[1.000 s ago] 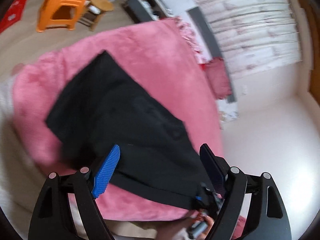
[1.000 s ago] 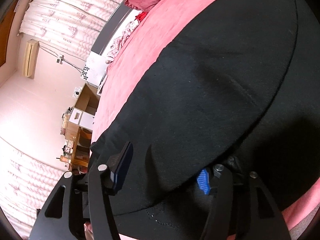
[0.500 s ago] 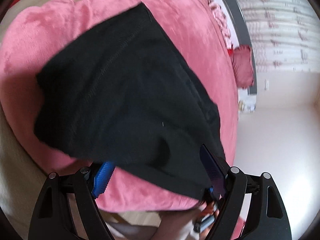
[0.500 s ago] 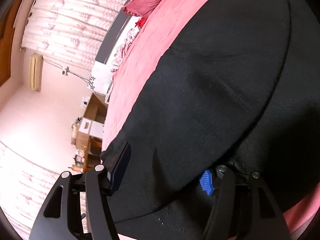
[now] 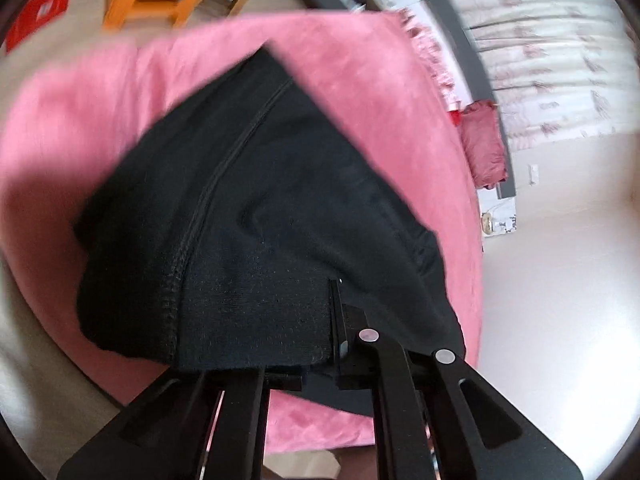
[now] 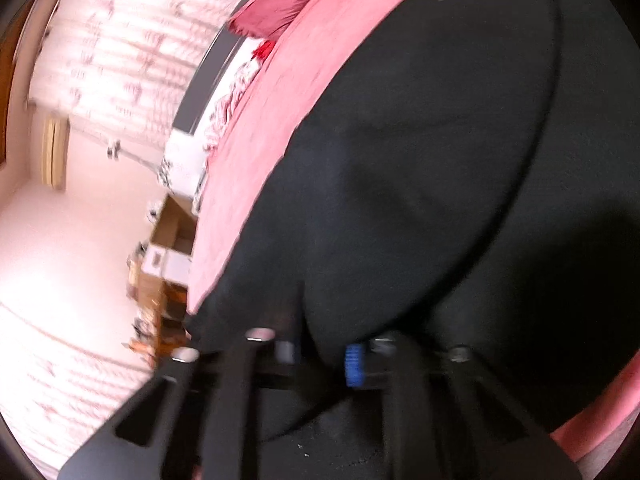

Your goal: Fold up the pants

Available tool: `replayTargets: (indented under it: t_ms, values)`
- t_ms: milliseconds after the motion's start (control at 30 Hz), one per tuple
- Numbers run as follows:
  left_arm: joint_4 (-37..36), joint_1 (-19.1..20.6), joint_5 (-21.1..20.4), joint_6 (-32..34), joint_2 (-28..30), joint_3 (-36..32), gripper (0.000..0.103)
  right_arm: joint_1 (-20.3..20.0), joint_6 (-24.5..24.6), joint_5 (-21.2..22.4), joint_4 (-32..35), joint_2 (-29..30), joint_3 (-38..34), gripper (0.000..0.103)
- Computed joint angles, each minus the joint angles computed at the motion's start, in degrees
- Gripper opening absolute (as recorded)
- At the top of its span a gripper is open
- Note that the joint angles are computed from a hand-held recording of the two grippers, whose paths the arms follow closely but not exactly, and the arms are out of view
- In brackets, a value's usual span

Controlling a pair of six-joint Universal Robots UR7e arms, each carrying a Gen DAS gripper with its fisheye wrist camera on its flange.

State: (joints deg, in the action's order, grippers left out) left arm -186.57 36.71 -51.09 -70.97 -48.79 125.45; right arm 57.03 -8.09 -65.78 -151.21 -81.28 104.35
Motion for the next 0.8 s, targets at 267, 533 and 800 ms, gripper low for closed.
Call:
replayTargets:
  t_ms: [267, 533, 800]
  values:
    - [14.37, -4.25, 7.16, 7.04, -4.61, -1.69, 0.006, 1.29, -12.47, 0.2, 4.87, -9.48, 3.33, 0.009]
    - [23.62, 3.11, -7.18, -8.68, -6.14, -0.62, 0.015, -0.74, -3.16, -9.79, 11.04, -6.42, 1.09, 0.026]
    - [31.59, -8.2, 16.08, -9.05, -6.41, -2.59, 0.015, -3.22, -2.73, -3.82, 10.7, -7.49, 0.79, 0.058]
